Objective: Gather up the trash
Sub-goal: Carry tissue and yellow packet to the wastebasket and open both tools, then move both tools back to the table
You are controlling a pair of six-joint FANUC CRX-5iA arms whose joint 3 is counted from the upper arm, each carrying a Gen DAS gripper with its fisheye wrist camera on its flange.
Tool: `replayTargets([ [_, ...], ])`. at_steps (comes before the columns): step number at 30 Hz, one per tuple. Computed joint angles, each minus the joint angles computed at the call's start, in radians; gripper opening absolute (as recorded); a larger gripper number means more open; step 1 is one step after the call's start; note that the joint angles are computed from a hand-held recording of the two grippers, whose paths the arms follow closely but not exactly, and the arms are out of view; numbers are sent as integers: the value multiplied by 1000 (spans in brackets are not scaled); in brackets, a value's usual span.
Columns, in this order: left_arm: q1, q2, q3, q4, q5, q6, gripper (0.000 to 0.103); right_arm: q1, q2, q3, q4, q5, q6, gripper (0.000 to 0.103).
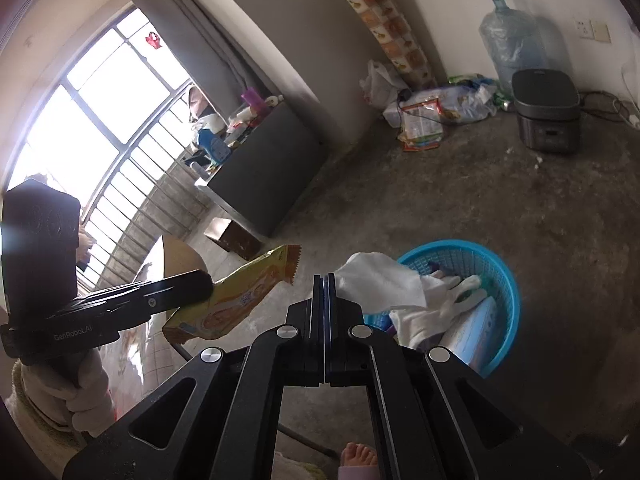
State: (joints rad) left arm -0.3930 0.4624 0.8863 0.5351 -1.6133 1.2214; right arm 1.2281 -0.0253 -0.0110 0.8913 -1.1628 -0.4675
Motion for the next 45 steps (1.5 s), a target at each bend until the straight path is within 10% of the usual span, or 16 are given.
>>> replayTargets([
  [7,-70,220,182,-61,-43,88,8,-78,-25,-137,-72,92,-122,4],
  [11,-101,361,356,-114,-178,170,41,-95,-25,-165,-219,125,-145,24],
  [22,-49,217,219,24,-60,191,49,63,-104,-209,-50,-41,-402,38],
  [36,203,-346,-244,139,51,-11,70,166,56,125,124,-193,-87,58],
  [45,741,-780,-706,231,-1,-192,71,150,190,344,37,-29,192,58],
])
